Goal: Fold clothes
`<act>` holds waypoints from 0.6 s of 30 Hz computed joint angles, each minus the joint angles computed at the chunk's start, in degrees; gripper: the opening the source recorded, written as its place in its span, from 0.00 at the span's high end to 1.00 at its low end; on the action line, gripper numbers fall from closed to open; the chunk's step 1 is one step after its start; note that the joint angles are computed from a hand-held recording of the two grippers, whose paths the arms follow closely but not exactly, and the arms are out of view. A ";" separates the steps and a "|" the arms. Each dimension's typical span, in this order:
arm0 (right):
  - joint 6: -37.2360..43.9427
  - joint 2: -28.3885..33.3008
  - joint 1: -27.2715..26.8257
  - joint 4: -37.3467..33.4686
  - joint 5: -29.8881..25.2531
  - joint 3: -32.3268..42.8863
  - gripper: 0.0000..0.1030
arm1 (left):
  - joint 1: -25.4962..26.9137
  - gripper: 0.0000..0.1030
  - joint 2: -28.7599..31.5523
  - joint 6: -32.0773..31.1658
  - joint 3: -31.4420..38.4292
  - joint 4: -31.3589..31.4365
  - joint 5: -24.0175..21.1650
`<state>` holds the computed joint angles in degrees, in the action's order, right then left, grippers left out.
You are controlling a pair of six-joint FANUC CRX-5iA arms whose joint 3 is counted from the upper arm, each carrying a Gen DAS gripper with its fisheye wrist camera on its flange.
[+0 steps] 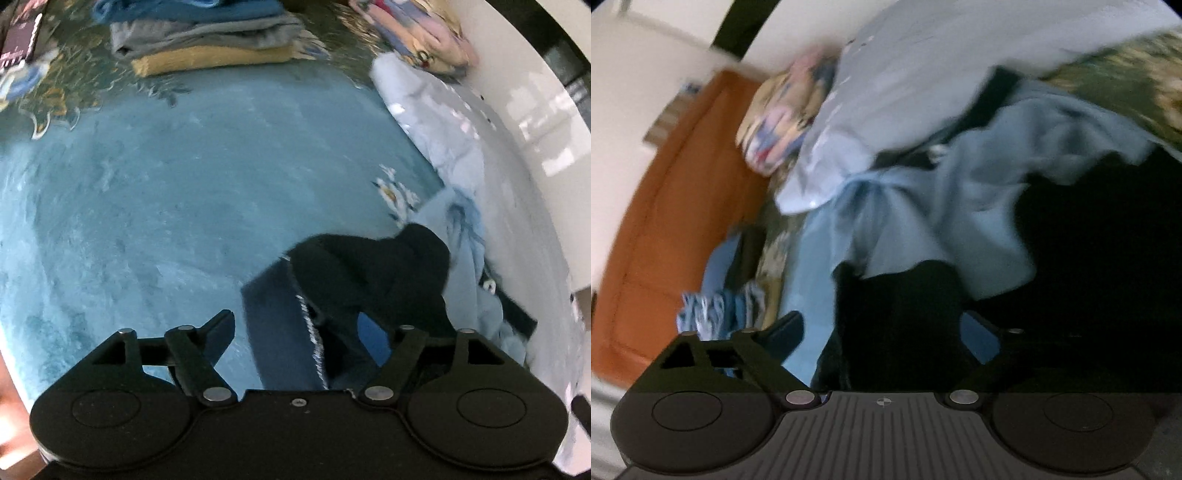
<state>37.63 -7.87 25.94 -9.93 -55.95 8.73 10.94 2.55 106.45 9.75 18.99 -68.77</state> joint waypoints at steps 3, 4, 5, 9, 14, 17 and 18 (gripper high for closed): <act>1.42 4.05 1.93 0.27 0.15 3.46 0.00 | 1.20 0.21 -0.75 -2.90 -3.16 2.31 2.46; 1.35 5.15 2.42 0.38 0.24 4.35 0.00 | 1.59 0.20 -0.86 -3.82 -4.09 3.11 3.05; 1.12 5.90 2.90 0.51 0.81 4.78 0.00 | 2.00 0.20 -0.69 -4.57 -4.71 3.92 3.11; -0.22 8.05 3.66 -0.80 3.24 5.70 0.00 | 3.36 0.19 0.10 -6.66 -6.77 6.47 2.90; 1.51 11.64 3.29 -3.50 -1.01 9.55 0.00 | 4.87 0.15 1.66 -7.33 -9.17 11.90 2.71; -0.37 12.54 3.89 -2.32 -1.77 10.13 0.00 | 5.92 0.15 3.01 -9.13 -11.41 19.08 2.94; -1.08 12.82 4.03 -1.96 -1.74 10.32 0.00 | 6.25 0.17 3.44 -10.21 -12.45 22.25 3.10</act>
